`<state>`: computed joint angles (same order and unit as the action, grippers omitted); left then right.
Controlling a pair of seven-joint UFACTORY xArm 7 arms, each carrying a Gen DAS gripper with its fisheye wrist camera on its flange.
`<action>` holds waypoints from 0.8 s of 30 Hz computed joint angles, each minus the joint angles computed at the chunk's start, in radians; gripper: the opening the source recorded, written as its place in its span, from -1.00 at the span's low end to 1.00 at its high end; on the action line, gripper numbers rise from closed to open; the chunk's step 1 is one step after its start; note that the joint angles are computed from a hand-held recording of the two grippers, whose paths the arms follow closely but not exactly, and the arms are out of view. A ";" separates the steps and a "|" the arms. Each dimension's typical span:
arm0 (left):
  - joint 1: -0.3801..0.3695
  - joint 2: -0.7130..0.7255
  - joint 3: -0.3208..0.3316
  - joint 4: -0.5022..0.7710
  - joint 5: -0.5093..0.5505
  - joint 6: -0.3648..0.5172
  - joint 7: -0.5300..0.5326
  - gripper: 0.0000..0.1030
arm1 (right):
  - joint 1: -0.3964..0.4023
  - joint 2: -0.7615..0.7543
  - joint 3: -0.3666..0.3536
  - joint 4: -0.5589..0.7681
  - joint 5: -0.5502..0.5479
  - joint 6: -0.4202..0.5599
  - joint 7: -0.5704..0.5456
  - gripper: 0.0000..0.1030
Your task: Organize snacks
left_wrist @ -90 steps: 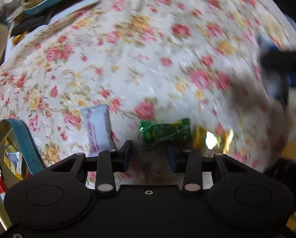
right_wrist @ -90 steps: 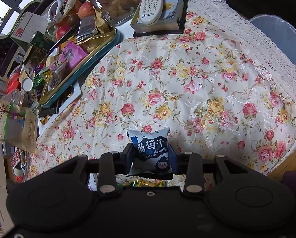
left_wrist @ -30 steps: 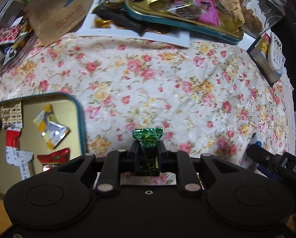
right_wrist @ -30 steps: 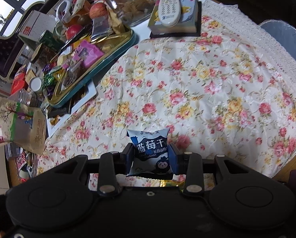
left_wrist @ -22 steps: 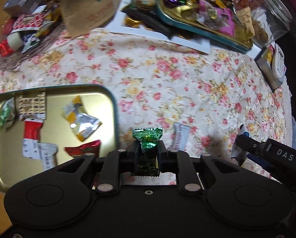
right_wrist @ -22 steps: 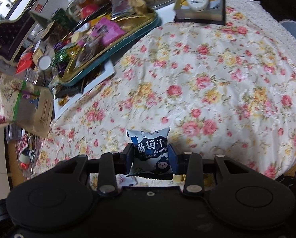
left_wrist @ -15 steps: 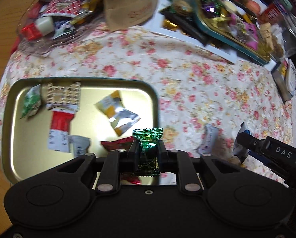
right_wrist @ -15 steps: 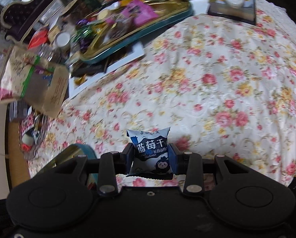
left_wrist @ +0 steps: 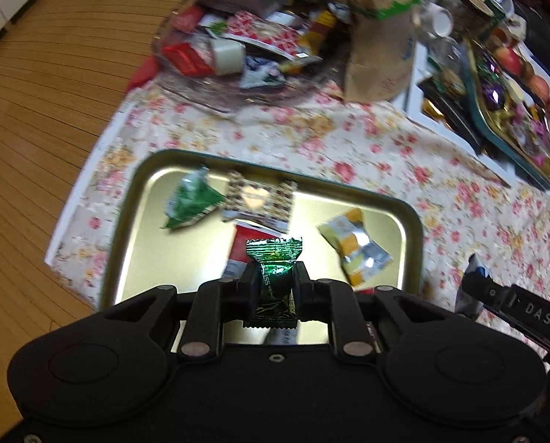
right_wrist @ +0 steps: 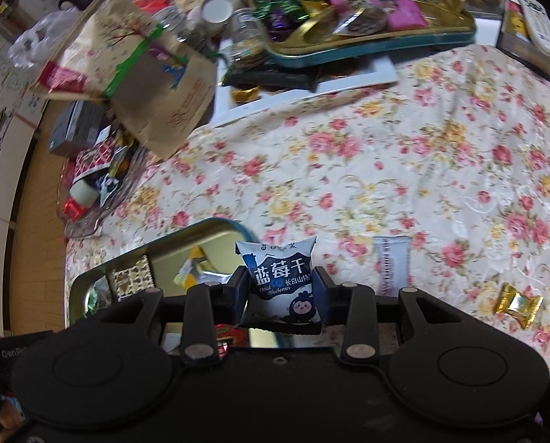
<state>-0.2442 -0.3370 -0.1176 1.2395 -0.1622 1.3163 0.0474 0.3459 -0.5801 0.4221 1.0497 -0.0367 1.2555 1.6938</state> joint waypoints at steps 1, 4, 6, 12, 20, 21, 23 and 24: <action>0.007 0.001 0.006 0.000 0.002 -0.007 -0.004 -0.48 | -0.001 0.015 0.003 0.011 -0.004 -0.010 -0.005 -0.24; 0.022 0.010 0.018 0.007 0.001 -0.001 -0.024 -0.46 | 0.000 0.061 0.014 0.044 -0.025 -0.036 -0.017 -0.24; 0.025 0.016 0.025 0.013 -0.009 0.008 -0.017 -0.45 | 0.003 0.090 0.021 0.068 -0.046 -0.046 -0.022 -0.24; 0.024 0.016 0.028 0.010 -0.029 0.036 0.010 -0.43 | 0.028 0.156 0.024 0.118 -0.096 -0.111 -0.026 -0.21; 0.027 0.024 0.020 0.013 -0.033 0.060 -0.009 -0.44 | 0.049 0.151 0.012 0.104 -0.133 -0.245 -0.039 0.04; 0.024 0.024 0.019 0.014 -0.036 0.062 -0.007 -0.44 | 0.047 0.149 0.014 0.107 -0.134 -0.230 -0.036 0.06; 0.016 0.021 0.014 0.012 -0.041 0.063 0.001 -0.44 | 0.044 0.137 0.013 0.103 -0.128 -0.192 -0.031 0.07; 0.012 0.017 0.011 0.010 -0.040 0.062 0.007 -0.44 | 0.045 0.126 0.009 0.096 -0.117 -0.169 -0.030 0.07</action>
<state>-0.2326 -0.3196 -0.1063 1.2490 -0.2027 1.3785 0.0545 0.3911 -0.4543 0.4312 1.1458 -0.1538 1.0866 1.6642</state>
